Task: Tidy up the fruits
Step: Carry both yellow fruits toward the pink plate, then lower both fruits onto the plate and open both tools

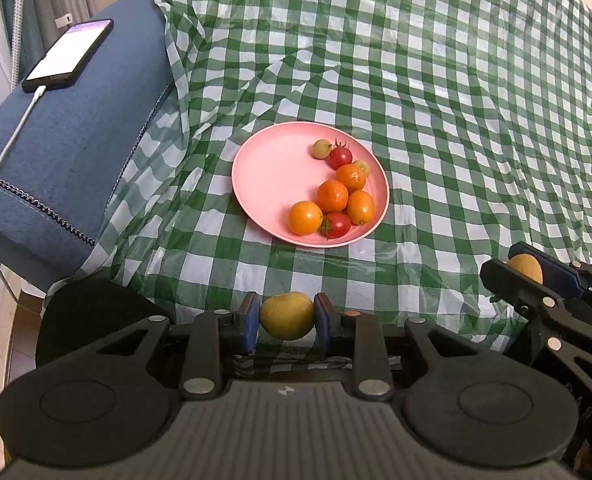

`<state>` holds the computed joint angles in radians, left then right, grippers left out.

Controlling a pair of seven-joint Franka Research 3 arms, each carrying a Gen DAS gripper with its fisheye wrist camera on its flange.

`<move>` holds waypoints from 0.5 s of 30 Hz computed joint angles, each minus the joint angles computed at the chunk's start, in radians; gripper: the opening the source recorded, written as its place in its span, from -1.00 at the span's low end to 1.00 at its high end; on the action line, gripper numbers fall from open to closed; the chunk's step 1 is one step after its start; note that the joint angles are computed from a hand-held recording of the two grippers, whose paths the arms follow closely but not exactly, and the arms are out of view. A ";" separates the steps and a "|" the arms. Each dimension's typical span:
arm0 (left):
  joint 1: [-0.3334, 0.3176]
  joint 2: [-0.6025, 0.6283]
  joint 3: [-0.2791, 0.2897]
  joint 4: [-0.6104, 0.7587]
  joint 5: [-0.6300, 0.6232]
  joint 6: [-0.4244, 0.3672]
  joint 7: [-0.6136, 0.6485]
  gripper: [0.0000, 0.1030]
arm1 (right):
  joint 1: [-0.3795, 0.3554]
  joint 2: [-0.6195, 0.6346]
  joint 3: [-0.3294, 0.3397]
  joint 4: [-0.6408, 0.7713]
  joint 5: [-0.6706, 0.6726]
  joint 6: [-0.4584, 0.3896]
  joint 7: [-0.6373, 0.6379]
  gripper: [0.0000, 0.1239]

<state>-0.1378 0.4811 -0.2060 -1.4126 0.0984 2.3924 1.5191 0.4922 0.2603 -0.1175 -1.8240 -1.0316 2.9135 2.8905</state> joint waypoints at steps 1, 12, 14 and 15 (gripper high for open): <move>-0.002 0.011 0.002 0.015 0.002 -0.009 -0.003 -0.37 | -0.006 0.007 0.003 0.006 0.013 0.003 -0.012 -0.52; -0.032 0.216 0.026 0.335 0.032 -0.152 -0.011 -0.37 | -0.027 0.160 -0.011 0.168 0.292 0.010 -0.256 -0.52; -0.042 0.283 0.033 0.450 0.036 -0.198 -0.011 -0.37 | -0.031 0.204 -0.012 0.223 0.344 0.011 -0.310 -0.52; -0.049 0.325 0.037 0.521 0.037 -0.226 -0.010 -0.37 | -0.036 0.228 -0.009 0.252 0.373 0.014 -0.341 -0.52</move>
